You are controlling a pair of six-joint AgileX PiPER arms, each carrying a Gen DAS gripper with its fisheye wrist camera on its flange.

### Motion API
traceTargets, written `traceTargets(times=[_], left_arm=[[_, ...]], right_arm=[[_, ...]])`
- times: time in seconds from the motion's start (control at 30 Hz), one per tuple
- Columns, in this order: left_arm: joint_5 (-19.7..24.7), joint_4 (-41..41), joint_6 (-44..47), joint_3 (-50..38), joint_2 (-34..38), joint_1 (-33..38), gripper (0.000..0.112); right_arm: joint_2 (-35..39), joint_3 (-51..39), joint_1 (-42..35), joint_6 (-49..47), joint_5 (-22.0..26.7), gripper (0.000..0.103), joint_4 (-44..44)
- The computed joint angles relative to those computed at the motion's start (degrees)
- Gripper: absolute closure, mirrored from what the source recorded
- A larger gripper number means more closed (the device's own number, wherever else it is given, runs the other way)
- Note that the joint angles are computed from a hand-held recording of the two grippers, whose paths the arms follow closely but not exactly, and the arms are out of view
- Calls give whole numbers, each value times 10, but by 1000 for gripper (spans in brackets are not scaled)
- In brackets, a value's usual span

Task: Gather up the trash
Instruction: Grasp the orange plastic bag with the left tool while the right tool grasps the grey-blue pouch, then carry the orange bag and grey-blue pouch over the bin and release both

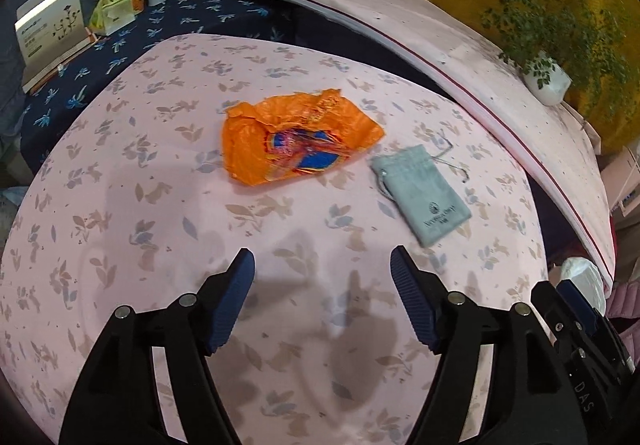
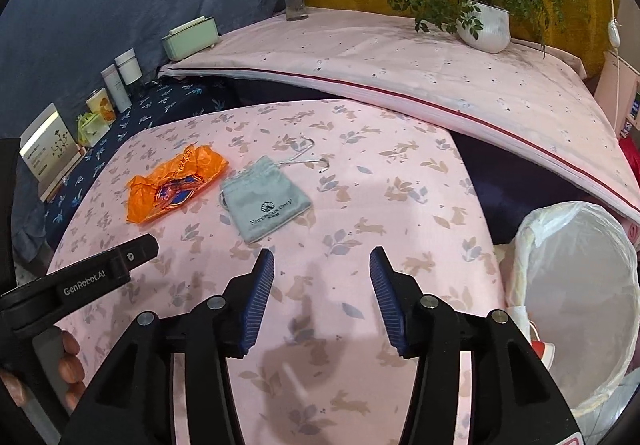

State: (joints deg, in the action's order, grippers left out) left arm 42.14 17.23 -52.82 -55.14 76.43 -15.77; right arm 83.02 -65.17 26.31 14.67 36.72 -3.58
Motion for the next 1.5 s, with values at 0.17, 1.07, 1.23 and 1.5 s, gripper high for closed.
traceTargets(times=[0.17,1.07,1.23,1.5], left_arm=[[-30,-36,68,1,19,94,45],[-128,-67,143,-25,132,134,102],[-113,-59,115,0,94,94,107],[-60,13,-2,17,30,-13,107]], right_arm=[[67,-41,20,21,-14,45,2],[227,-147,69,60,-25,94,-49],[172,-85,56,52,-29,96,-20],[58,6,17,31,-33,96,5]])
